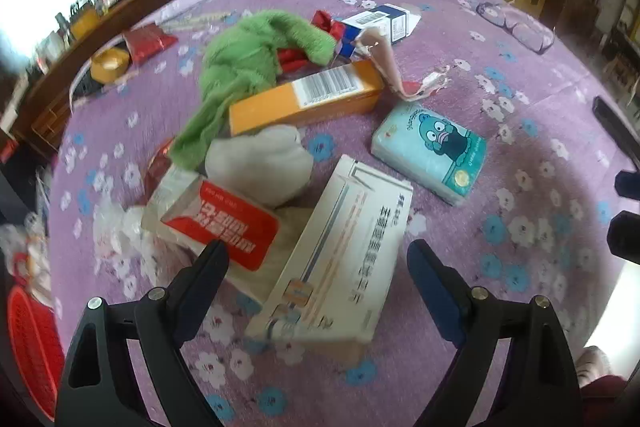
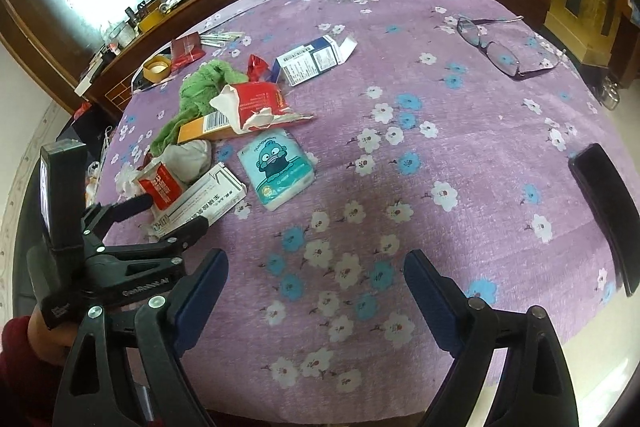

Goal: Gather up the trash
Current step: 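Close the left tool on the long white medicine box, then grasp the teal cartoon tissue pack with the right tool while the left tool lifts the white box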

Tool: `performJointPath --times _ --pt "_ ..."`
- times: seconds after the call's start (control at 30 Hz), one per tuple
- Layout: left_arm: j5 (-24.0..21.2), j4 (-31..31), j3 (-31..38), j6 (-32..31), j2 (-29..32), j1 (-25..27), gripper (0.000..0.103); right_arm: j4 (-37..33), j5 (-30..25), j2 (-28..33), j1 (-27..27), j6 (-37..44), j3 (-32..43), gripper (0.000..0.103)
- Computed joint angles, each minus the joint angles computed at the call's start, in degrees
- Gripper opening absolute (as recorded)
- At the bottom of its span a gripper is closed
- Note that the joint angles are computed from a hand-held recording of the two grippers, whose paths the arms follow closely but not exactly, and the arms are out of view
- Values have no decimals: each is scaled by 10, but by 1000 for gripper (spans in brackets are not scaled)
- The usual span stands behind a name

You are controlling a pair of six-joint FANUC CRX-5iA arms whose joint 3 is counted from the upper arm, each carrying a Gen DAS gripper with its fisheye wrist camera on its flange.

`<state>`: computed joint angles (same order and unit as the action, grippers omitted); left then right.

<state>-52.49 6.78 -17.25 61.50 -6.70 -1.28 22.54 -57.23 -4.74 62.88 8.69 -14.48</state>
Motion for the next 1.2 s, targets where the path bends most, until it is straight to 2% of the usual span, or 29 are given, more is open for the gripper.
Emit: performJointPath --times 0.03,0.2,0.33,0.4,0.53,0.63,0.8,0.9,1.2 --pt "-11 7 5 -4 10 -1 62 -5 3 2 -4 9 2 92" --pt "-13 -14 14 20 22 -17 60 -24 13 13 -19 48 12 92" --pt "-18 43 -9 1 18 6 23 -36 20 22 -33 76 21 92" --pt "-25 74 -20 -13 14 25 15 -45 23 28 -42 96 28 92" --pt "-48 141 -47 -43 3 66 13 -54 25 48 -55 139 48 92" --pt "-63 161 -66 -59 -10 87 13 -64 22 69 -62 173 68 92" --pt "-62 187 -100 -72 -33 119 14 -84 23 106 -70 241 104 91" --pt "-64 187 -101 -74 -38 123 13 -89 19 136 -74 285 133 85" --pt "-48 213 -140 -93 -91 129 13 -107 14 206 -97 357 192 78"
